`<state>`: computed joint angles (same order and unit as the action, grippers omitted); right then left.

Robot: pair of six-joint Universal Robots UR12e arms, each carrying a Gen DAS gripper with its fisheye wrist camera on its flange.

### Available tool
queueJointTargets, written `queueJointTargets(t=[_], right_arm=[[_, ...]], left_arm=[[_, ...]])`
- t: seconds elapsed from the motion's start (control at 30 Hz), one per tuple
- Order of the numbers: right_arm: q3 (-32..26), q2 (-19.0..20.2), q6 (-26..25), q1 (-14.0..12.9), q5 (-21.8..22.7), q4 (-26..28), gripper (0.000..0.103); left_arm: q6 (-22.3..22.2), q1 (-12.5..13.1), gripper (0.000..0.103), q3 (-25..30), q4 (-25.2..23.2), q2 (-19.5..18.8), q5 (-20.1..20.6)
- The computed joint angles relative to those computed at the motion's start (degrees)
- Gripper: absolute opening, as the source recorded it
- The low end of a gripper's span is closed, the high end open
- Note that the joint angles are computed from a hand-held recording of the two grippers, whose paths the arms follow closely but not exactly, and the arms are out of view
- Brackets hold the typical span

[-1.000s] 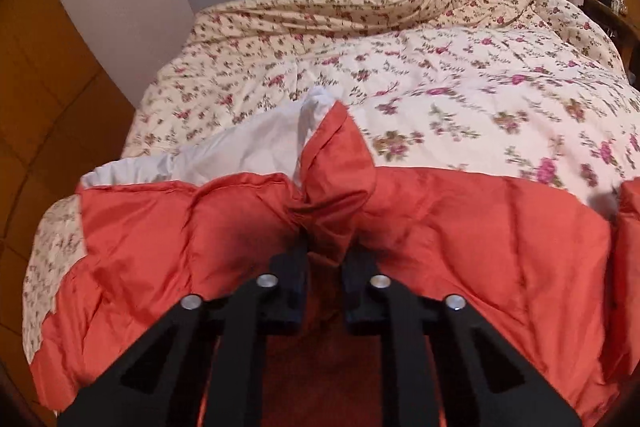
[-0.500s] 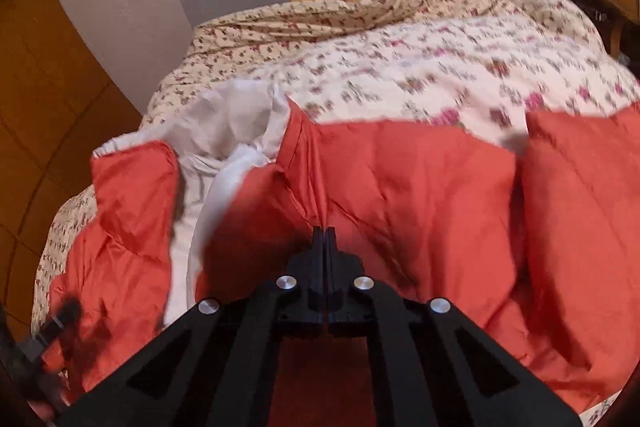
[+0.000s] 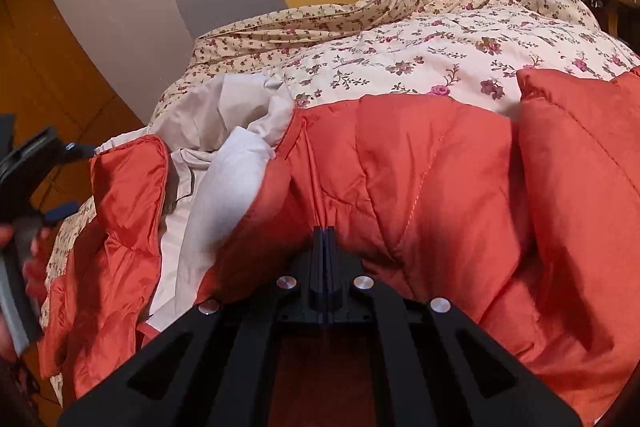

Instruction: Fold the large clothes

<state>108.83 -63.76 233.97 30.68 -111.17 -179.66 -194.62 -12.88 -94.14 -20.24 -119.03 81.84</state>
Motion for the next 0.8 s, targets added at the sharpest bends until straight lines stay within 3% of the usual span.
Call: queueJointTargets(t=[0.07, 0.1, 0.13, 0.2, 0.4, 0.63, 0.8], right_arm=[[0.0, 0.07, -0.03, 0.0, -0.04, -0.16, 0.0], [0.04, 0.1, -0.01, 0.0, 0.02, -0.3, 0.0], [-0.01, 0.11, 0.04, -0.02, 0.09, -0.23, 0.0], [0.01, 0.18, 0.13, -0.06, 0.33, -0.51, 0.0], [-0.05, 0.17, 0.03, -0.03, 0.08, -0.27, 0.0], [0.42, -0.37, 0.66, -0.27, 0.59, 0.13, 0.0], [2.35, -2.74, 3.25, -0.91, 1.71, 2.38, 0.0]], left_arm=[[0.7, 0.29, 0.074, 1.44, -3.35, -1.3, -2.47], [0.84, 1.0, 0.045, 1.51, -4.64, -1.71, -6.05], [-0.1, 1.84, 0.038, 0.71, -4.38, -1.97, -9.86], [-0.16, 2.68, 0.026, -1.7, -0.34, -1.49, -11.35], [4.27, 4.47, 0.017, -8.37, 6.18, 1.88, -13.99], [6.44, 6.92, 0.017, -14.03, 8.29, 5.34, -16.62], [8.84, 8.86, 0.017, -16.55, 6.58, 6.64, -17.66]])
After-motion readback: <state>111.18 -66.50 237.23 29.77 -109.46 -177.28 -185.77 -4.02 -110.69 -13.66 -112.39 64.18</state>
